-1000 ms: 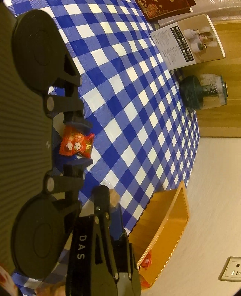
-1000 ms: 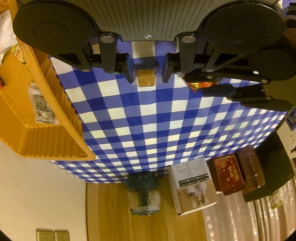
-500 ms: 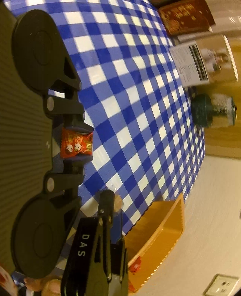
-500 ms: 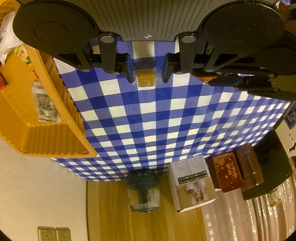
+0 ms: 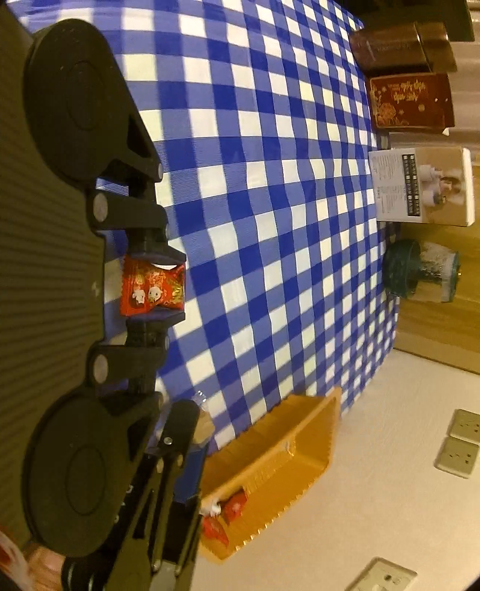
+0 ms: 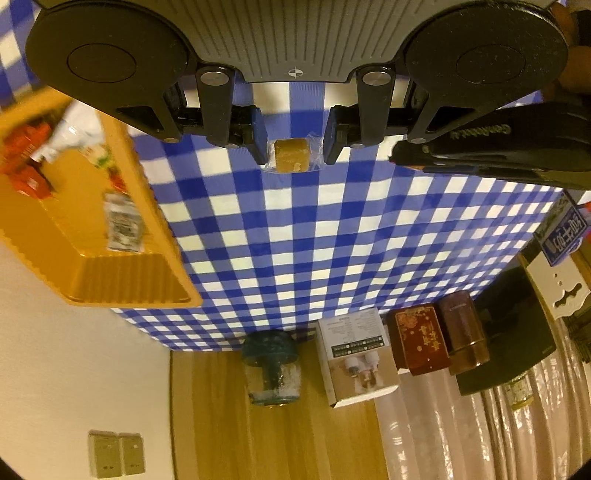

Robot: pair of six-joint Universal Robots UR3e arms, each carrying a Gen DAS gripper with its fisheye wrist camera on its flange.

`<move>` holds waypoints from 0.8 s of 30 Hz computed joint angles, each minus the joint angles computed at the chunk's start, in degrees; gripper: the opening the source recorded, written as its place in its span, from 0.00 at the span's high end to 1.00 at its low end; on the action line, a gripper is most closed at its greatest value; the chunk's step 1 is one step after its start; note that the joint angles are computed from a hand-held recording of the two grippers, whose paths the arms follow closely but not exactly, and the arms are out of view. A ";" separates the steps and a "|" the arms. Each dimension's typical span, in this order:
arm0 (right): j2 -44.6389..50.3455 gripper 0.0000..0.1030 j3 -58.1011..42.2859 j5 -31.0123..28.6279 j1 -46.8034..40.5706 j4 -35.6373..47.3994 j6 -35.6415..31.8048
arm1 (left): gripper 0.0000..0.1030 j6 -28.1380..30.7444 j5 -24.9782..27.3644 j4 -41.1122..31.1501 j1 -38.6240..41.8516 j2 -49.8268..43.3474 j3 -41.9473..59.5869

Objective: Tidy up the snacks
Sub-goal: 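Carry the red candy and brown chocolate over the orange tray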

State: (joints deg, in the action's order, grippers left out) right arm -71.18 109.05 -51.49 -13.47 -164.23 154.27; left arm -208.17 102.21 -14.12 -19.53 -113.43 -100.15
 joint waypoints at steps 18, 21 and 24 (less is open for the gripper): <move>-29.68 0.68 13.80 10.27 -16.68 24.94 -13.36 | 0.78 -12.04 11.71 -11.60 -13.91 9.67 2.51; -33.16 0.68 14.39 11.60 -19.54 29.73 -16.29 | 0.78 -12.79 12.68 -12.77 -15.28 9.75 3.52; -35.20 0.68 14.17 12.69 -21.86 33.51 -18.54 | 0.78 -13.55 13.40 -13.81 -16.44 9.72 4.42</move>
State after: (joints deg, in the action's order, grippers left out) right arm -106.38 123.22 -38.81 -35.33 -130.73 135.72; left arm -221.72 115.61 -27.93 -35.97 -103.71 -95.73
